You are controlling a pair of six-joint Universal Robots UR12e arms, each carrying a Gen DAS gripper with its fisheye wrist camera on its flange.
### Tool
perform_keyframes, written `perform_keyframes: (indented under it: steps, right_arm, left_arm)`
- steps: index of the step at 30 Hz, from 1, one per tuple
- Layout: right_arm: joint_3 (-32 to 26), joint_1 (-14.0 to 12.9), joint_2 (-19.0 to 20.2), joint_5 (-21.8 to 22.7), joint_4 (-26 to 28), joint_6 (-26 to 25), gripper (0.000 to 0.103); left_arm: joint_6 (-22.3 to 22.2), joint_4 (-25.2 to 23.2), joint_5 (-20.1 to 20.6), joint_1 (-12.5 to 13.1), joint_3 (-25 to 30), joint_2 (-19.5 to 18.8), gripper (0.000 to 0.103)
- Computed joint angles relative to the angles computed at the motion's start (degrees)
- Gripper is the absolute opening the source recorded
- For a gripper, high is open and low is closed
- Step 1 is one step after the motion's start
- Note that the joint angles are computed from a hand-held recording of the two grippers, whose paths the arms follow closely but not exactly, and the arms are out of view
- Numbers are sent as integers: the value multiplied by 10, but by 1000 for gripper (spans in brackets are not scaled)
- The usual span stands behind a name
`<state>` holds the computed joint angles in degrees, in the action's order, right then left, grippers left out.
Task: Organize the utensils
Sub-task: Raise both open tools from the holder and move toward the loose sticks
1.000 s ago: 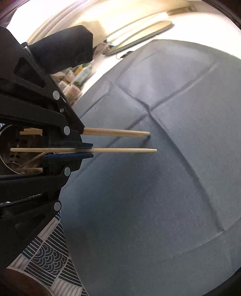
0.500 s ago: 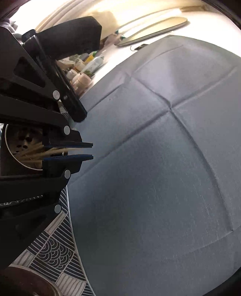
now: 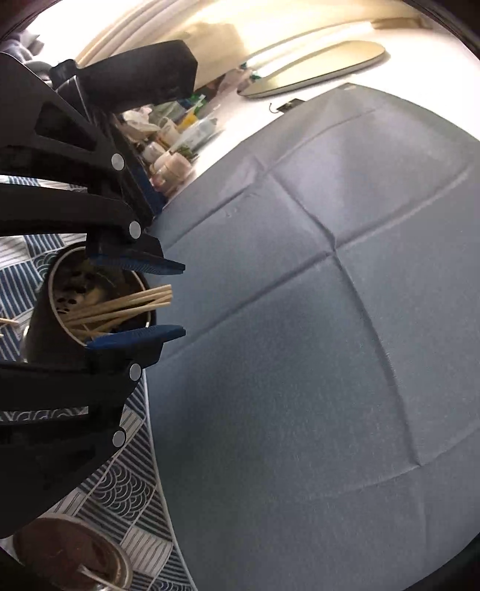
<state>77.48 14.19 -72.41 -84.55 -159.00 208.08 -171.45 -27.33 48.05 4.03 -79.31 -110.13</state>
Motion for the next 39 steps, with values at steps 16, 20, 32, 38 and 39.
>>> perform_keyframes:
  steps: [16,20,32,38,39]
  right_arm:
    - [64,19,-48,-28,77,-2,38]
    - [76,27,-54,-29,132,-14,38]
    - [105,48,-66,-28,292,-80,38]
    - [112,55,-70,-21,338,-99,38]
    - [111,58,-69,-27,347,-108,38]
  left_arm:
    - [60,-18,110,0,-73,59,97]
    - [79,-48,131,-1,-85,68,97]
    - [119,-139,226,-32,-119,73,97]
    - [111,-203,248,-45,-118,68,97]
    - [110,-207,251,-47,-120,68,97]
